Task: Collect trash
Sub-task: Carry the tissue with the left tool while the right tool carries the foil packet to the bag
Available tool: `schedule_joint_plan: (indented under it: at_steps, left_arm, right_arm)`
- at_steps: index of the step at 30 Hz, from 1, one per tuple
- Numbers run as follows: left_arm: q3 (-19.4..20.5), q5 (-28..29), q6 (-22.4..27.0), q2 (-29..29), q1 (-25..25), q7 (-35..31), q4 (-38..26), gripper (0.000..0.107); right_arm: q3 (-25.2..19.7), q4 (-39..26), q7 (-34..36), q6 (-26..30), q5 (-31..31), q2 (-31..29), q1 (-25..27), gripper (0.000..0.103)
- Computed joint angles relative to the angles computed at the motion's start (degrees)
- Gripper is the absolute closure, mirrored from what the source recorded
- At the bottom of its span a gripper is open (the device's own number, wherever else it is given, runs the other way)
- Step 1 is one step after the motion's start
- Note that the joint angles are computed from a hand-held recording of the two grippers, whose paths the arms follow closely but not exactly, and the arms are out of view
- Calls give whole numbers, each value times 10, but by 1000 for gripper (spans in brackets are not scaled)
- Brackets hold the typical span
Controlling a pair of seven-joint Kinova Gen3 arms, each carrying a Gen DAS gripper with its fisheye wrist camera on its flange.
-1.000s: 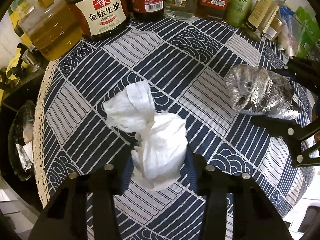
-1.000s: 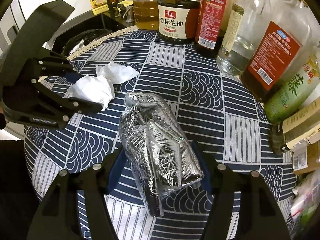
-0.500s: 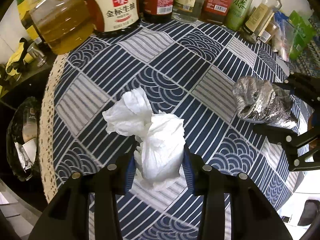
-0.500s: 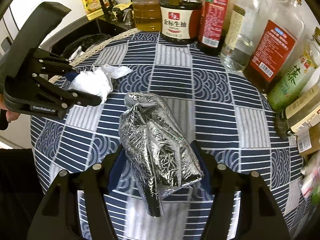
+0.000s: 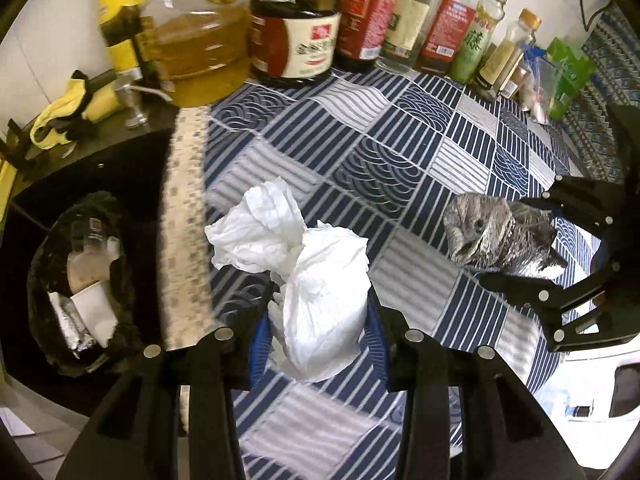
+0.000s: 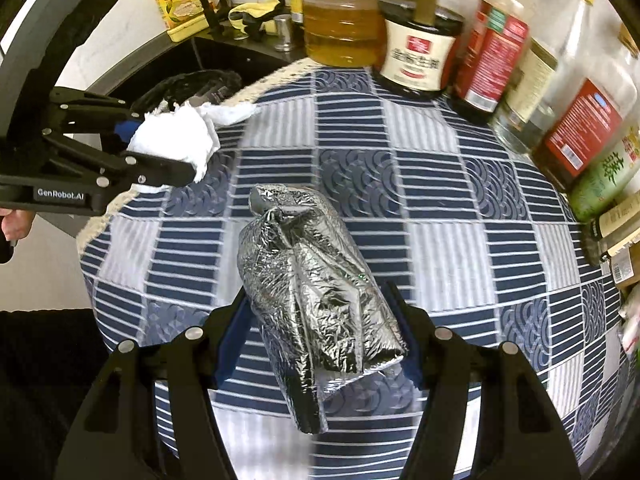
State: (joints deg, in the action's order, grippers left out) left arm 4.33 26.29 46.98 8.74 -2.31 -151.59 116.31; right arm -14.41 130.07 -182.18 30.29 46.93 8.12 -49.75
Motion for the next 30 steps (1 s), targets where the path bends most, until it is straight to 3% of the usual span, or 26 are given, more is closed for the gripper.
schedule_joint_plan:
  at_steps: [4, 15, 30]
  left_arm:
    - [-17, 16, 38, 10, -43, -59, -23, 68]
    - [-44, 27, 117, 64, -148, -163, -114, 68]
    - [-47, 29, 169, 140, -248, -180, -243, 68]
  right_arm:
    - [-5, -61, -3, 45, -11, 36, -27, 40]
    - [47, -212, 40, 58, -31, 143, -79, 40]
    - [108, -423, 221, 69, -132, 257, -95, 40]
